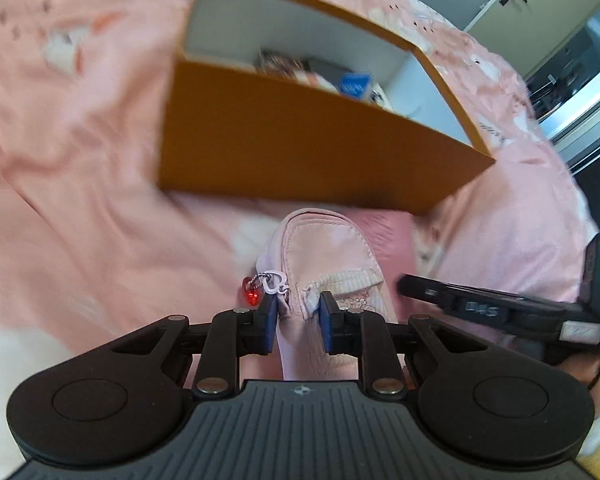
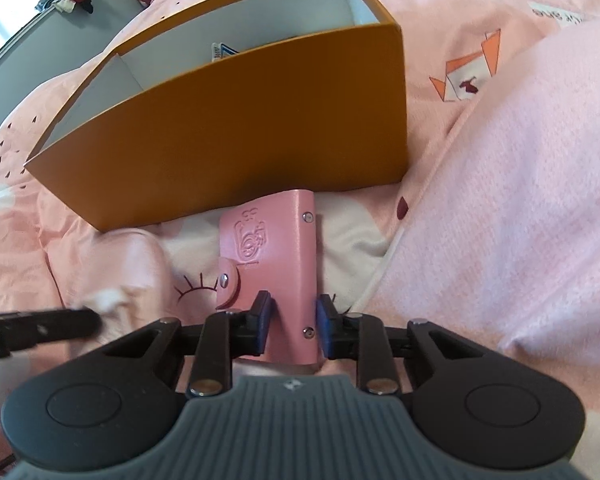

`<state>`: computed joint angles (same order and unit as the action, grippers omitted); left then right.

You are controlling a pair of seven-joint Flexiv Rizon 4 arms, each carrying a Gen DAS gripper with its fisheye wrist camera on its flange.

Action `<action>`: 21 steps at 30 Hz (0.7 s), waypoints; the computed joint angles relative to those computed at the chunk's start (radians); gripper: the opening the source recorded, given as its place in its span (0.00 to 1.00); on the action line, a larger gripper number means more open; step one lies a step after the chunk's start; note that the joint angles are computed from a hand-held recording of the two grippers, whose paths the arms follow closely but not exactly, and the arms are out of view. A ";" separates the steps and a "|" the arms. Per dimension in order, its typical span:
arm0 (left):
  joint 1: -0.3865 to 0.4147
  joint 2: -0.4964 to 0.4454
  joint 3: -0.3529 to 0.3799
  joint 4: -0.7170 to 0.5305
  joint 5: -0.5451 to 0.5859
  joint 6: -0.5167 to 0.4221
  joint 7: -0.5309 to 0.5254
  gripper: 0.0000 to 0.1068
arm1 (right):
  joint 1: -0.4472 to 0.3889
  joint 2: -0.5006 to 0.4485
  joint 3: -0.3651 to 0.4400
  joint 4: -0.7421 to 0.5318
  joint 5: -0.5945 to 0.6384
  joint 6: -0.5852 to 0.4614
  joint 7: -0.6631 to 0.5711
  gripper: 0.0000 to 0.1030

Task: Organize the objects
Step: 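Grasp the pink backpack keychain with the left tool while the right holds the wallet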

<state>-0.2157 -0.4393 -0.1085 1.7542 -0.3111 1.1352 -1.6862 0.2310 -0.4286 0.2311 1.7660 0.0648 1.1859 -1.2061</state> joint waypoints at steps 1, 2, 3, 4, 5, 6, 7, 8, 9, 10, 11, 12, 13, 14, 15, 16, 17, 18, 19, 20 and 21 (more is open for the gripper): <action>-0.005 0.001 0.019 -0.012 0.026 -0.016 -0.004 0.23 | -0.002 -0.005 0.005 -0.008 0.009 -0.003 0.002 0.30; -0.012 -0.005 0.035 -0.030 0.051 -0.034 -0.015 0.23 | -0.008 -0.008 0.009 -0.014 0.019 -0.007 0.000 0.31; -0.015 -0.009 0.049 -0.043 0.073 -0.048 -0.025 0.23 | -0.018 -0.006 0.015 -0.015 0.032 -0.010 -0.007 0.31; -0.021 -0.016 0.066 -0.057 0.098 -0.060 -0.044 0.23 | -0.020 -0.009 0.015 -0.018 0.039 -0.003 -0.007 0.33; -0.028 -0.019 0.086 -0.068 0.126 -0.073 -0.069 0.23 | -0.025 -0.014 0.019 -0.024 0.049 0.003 -0.012 0.35; -0.040 -0.033 0.105 -0.091 0.161 -0.090 -0.098 0.23 | -0.031 -0.022 0.025 -0.031 0.062 0.011 -0.019 0.38; -0.039 -0.040 0.111 -0.101 0.177 -0.106 -0.112 0.24 | -0.039 -0.033 0.033 -0.047 0.076 0.014 -0.029 0.41; -0.025 -0.039 0.099 -0.091 0.168 -0.108 -0.108 0.24 | -0.046 -0.042 0.039 -0.058 0.087 0.013 -0.037 0.42; -0.019 -0.044 0.095 -0.089 0.165 -0.106 -0.115 0.26 | -0.055 -0.053 0.048 -0.072 0.098 0.006 -0.050 0.43; -0.018 -0.041 0.097 -0.082 0.170 -0.104 -0.127 0.29 | -0.066 -0.065 0.059 -0.086 0.113 -0.003 -0.065 0.44; -0.022 -0.043 0.105 -0.085 0.183 -0.112 -0.144 0.30 | -0.080 -0.077 0.074 -0.102 0.136 -0.015 -0.081 0.45; -0.021 -0.041 0.104 -0.080 0.187 -0.114 -0.152 0.31 | -0.094 -0.087 0.088 -0.117 0.161 -0.027 -0.096 0.46; -0.017 -0.036 0.099 -0.073 0.186 -0.113 -0.153 0.37 | -0.110 -0.098 0.103 -0.132 0.190 -0.041 -0.113 0.46; -0.014 -0.029 0.096 -0.069 0.186 -0.119 -0.154 0.41 | -0.122 -0.108 0.114 -0.148 0.218 -0.054 -0.127 0.47; -0.014 -0.025 0.095 -0.070 0.188 -0.131 -0.158 0.50 | -0.132 -0.117 0.121 -0.161 0.242 -0.065 -0.139 0.49; -0.013 -0.022 0.090 -0.066 0.187 -0.132 -0.157 0.53 | -0.142 -0.125 0.129 -0.174 0.268 -0.078 -0.150 0.50; -0.010 -0.021 0.084 -0.059 0.181 -0.125 -0.157 0.53 | -0.148 -0.131 0.132 -0.185 0.289 -0.088 -0.160 0.50; -0.008 -0.024 0.079 -0.055 0.173 -0.120 -0.164 0.53 | -0.148 -0.132 0.131 -0.189 0.302 -0.092 -0.166 0.50; -0.006 -0.029 0.075 -0.048 0.162 -0.107 -0.173 0.53 | -0.144 -0.132 0.126 -0.190 0.309 -0.092 -0.174 0.50; -0.005 -0.032 0.071 -0.038 0.149 -0.083 -0.185 0.53 | -0.139 -0.130 0.122 -0.188 0.313 -0.088 -0.183 0.49; -0.005 -0.037 0.069 -0.032 0.141 -0.064 -0.196 0.54 | -0.137 -0.126 0.123 -0.185 0.321 -0.081 -0.196 0.43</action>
<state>-0.2203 -0.4759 -0.0396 1.7224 -0.1705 1.0716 -1.8826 0.0938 -0.5549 0.3540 1.5811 0.3856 1.1053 -1.4016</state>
